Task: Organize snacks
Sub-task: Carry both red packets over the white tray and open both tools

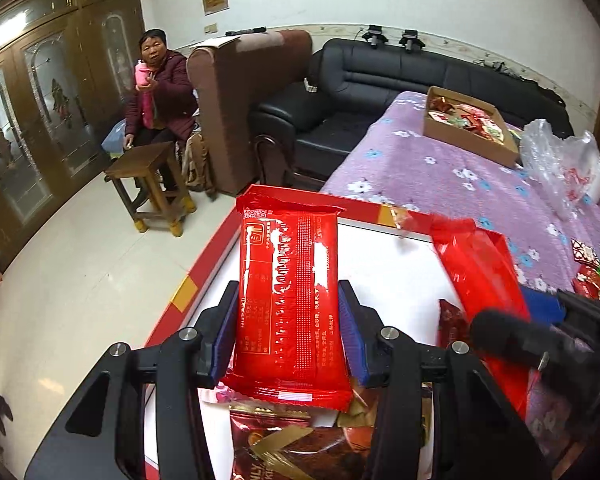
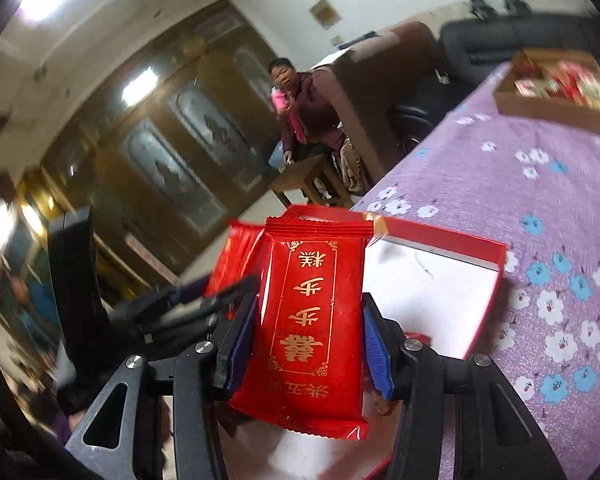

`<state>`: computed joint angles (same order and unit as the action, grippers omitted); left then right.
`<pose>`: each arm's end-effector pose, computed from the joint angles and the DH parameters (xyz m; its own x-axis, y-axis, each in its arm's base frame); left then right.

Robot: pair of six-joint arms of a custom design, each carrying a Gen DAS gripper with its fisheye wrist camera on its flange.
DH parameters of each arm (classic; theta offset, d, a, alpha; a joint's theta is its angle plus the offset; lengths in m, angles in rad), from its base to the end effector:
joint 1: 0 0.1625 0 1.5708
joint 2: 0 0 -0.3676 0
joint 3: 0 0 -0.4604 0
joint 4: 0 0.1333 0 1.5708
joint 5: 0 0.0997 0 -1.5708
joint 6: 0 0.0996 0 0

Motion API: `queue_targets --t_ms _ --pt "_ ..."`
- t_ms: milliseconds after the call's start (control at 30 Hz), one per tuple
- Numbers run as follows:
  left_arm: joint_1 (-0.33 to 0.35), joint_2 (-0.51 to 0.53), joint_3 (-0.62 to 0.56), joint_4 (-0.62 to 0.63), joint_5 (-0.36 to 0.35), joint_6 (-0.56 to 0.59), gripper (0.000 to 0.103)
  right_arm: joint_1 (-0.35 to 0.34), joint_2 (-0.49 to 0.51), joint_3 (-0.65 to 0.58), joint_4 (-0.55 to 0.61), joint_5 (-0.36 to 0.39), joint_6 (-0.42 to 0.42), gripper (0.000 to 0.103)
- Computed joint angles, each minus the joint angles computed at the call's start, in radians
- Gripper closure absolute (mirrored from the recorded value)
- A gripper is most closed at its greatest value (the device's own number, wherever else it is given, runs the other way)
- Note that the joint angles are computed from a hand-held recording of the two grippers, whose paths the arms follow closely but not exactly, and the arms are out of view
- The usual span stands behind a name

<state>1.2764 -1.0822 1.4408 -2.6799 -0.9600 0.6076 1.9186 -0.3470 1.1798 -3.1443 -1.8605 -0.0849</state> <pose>-0.0302 -0.7560 0.3338 -0.6157 0.2874 -0.7337 0.6866 0.6526 -0.3205 0.3690 -0.7102 -0.0563 -0.9418 -0.2037 0.2673 -0.3326 0.6790 -0.6545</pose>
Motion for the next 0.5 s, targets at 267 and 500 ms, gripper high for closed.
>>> queue_targets --t_ms 267,500 --pt "-0.014 0.036 -0.009 -0.047 0.055 0.026 0.058 0.024 0.050 -0.053 -0.006 -0.119 -0.031 0.051" --pt "-0.028 0.026 0.018 -0.136 0.061 0.061 0.038 0.008 -0.007 0.014 -0.073 -0.103 0.002 0.046"
